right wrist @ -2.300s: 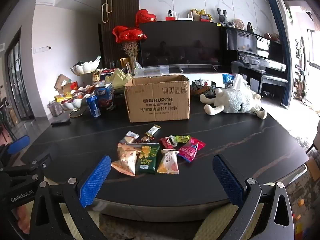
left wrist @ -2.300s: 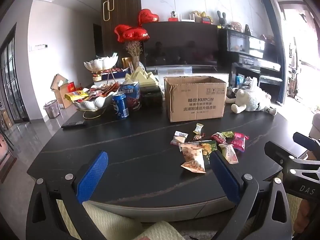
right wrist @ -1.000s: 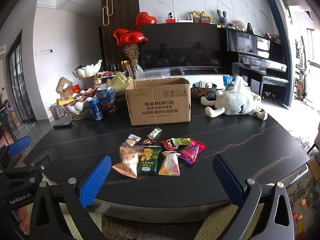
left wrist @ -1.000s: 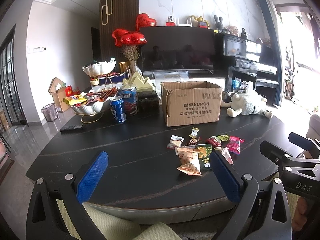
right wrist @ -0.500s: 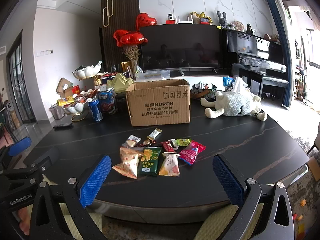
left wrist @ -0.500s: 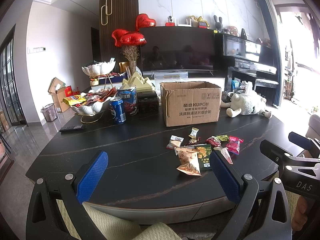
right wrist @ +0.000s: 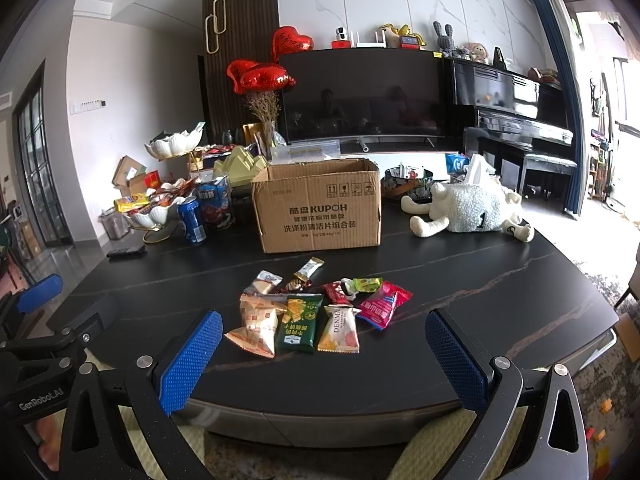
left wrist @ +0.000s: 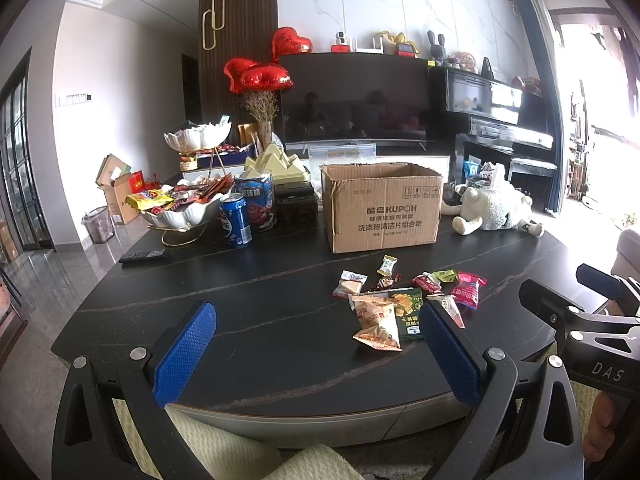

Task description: Organize snacks

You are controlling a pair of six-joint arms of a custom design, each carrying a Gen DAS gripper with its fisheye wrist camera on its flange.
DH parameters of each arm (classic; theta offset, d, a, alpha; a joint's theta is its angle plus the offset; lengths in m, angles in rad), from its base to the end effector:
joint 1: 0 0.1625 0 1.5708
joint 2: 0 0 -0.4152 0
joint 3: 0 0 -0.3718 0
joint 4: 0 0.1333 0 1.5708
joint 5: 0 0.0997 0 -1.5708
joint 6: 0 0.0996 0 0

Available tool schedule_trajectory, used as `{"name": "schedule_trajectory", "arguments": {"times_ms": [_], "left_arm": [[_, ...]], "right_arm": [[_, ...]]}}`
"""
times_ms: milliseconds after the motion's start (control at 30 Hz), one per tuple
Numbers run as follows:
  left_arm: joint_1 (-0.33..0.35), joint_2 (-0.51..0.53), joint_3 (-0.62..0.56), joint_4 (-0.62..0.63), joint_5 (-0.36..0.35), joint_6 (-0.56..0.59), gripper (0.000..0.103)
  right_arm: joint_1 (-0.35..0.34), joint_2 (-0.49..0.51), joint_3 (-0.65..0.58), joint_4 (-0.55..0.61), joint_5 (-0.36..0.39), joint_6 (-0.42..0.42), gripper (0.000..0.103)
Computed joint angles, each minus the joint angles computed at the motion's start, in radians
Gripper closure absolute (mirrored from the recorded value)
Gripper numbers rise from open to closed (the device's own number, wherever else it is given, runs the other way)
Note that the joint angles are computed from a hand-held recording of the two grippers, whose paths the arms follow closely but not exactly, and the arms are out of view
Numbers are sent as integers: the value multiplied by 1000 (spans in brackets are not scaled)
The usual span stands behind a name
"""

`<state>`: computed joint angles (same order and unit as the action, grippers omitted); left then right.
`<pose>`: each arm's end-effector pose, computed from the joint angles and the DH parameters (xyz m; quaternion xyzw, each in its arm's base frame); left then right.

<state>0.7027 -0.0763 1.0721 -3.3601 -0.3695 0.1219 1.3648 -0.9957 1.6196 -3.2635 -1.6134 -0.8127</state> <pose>-0.3970 -0.6326 -0.0720 0.1693 0.7733 -0.4869 0.3692 -0.0092 -0.6752 0.3332 0.2467 -0.8243 0.4356 0.2643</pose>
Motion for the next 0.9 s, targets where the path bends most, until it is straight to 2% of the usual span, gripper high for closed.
{"name": "schedule_trajectory", "arguments": {"times_ms": [300,500,700,900], "left_arm": [[0,0,2,1,-2,-2,0],[-5,-11,23,27,1,-43,0],[12,-18,25,88,-38,-91,0],[41,2,-30,171,-67,-89,0]], "right_arm": [[2,-2,1,4,-3,2,0],[1,-1,-1,7,-4,1,0],[1,9,-24,48,-22,15,0],[-6,65,-92,84,-61,6,0]]}}
